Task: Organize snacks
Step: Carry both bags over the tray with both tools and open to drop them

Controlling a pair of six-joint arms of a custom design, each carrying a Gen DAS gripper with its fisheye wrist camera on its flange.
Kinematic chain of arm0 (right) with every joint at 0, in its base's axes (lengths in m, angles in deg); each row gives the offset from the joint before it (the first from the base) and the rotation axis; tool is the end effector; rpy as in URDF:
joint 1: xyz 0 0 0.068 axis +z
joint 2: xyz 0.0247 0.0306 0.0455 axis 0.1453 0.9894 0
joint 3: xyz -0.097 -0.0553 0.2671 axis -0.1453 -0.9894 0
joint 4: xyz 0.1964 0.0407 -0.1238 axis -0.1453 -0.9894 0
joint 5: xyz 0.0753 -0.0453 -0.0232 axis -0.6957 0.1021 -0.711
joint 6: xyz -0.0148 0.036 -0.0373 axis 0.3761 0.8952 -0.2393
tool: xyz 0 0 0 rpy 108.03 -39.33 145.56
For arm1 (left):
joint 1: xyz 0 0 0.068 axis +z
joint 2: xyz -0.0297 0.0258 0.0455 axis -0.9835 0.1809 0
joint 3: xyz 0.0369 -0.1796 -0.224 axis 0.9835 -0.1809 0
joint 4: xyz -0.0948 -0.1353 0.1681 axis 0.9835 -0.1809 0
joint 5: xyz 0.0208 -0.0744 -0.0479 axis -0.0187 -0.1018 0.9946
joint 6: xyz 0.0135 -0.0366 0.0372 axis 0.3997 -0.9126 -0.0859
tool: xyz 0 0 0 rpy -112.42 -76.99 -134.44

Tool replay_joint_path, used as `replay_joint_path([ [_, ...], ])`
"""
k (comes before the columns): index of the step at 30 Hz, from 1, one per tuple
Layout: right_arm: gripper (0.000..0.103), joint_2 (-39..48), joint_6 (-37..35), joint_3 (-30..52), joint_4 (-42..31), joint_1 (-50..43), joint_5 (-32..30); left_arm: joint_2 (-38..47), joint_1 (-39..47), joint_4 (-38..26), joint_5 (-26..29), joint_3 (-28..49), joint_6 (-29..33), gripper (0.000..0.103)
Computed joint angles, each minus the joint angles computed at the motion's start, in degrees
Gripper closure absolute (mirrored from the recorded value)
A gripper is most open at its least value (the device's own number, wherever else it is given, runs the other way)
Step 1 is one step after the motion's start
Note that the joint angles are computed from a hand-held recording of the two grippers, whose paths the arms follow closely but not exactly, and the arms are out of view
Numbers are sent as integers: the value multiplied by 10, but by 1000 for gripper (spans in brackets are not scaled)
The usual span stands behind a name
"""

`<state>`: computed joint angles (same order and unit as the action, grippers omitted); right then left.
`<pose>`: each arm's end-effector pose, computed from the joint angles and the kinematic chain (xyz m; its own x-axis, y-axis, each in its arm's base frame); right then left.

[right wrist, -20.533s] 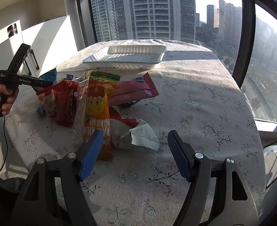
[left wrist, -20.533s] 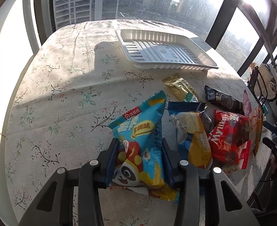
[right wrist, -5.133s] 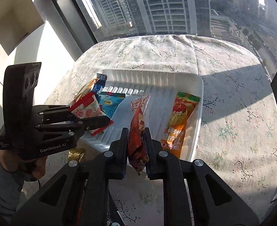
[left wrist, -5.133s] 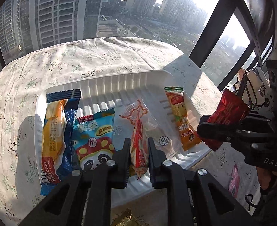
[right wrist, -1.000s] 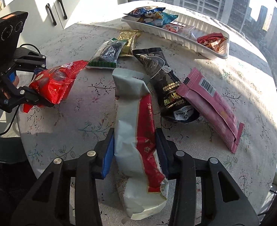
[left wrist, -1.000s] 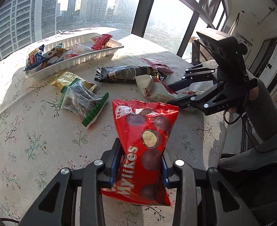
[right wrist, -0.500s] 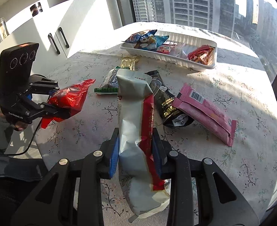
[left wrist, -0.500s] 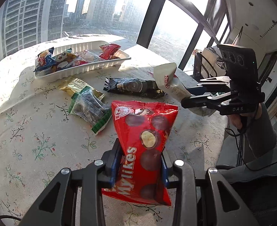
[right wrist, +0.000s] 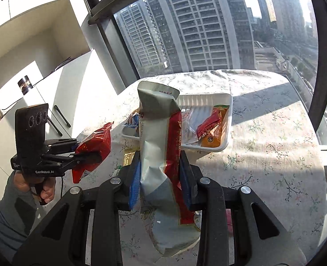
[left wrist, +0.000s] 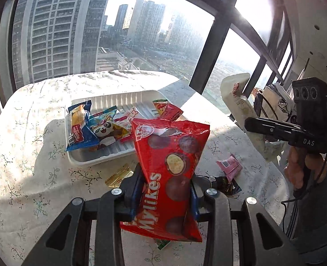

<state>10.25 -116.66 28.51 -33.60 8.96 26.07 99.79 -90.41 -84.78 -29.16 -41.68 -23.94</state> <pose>0.2482 0.0274 0.2472 -0.5876 -0.3529 -0.7281 -0.7285 0.6223 0.2864 0.1309 -0.0282 0.2103 -0.6786 -0.1363 -0.7217 0.0743 0.9649 -0.2521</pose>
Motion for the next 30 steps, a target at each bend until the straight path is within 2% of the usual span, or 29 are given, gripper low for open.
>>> replay_joint_path([
  [4,74,46,84,53,51,52,30,130,65,81,12,47,8,66],
  [7,74,101,131,98,84,91,56,214,70,126,-3,80,-1,66],
  [12,74,198,179,183,94,146,116,321,57,175,-35,127,-10,66],
  [21,74,307,244,285,83,168,143,449,70,242,-47,164,-20,66],
  [30,73,402,264,355,85,172,168,497,68,271,-53,174,-22,62],
])
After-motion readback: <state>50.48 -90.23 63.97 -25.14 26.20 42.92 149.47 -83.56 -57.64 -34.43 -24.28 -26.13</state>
